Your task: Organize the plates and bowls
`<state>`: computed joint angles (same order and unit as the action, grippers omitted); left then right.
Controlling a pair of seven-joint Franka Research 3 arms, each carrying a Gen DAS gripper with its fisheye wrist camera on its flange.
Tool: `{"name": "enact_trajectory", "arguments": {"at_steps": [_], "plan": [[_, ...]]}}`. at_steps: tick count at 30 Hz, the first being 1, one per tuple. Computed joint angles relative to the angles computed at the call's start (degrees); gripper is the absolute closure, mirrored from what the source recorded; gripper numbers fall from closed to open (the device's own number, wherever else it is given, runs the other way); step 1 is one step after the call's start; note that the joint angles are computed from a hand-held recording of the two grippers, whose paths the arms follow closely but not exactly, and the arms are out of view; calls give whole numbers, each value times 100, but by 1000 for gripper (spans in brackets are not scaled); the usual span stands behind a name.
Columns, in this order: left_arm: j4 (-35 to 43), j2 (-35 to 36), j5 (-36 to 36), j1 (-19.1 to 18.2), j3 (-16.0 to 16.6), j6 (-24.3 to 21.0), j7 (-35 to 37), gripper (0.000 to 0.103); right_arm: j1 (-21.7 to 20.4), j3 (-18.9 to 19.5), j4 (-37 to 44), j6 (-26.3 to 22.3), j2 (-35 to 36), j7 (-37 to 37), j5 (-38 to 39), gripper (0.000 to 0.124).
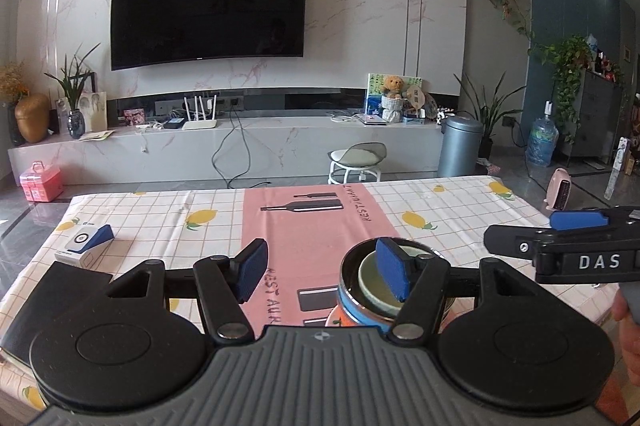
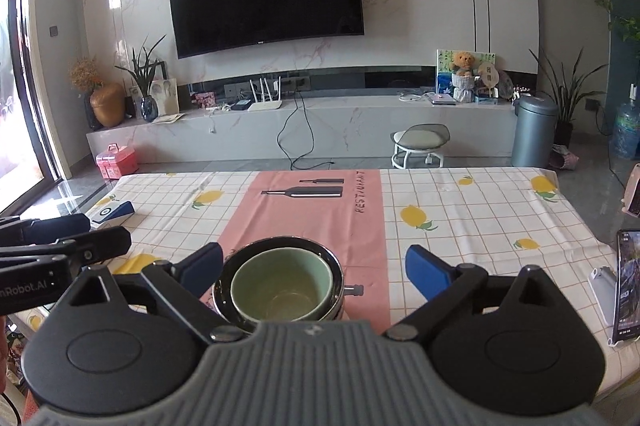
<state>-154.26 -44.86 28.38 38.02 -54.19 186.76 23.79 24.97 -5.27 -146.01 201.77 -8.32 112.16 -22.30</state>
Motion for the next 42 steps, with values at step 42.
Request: {"name": "enact_trajectory", "arguments": {"at_steps": [42], "plan": [[433, 2121, 1872, -2698, 1985, -2353, -1472, 22, -79, 1128, -623, -572, 90, -2517, 3543, 28]]}}
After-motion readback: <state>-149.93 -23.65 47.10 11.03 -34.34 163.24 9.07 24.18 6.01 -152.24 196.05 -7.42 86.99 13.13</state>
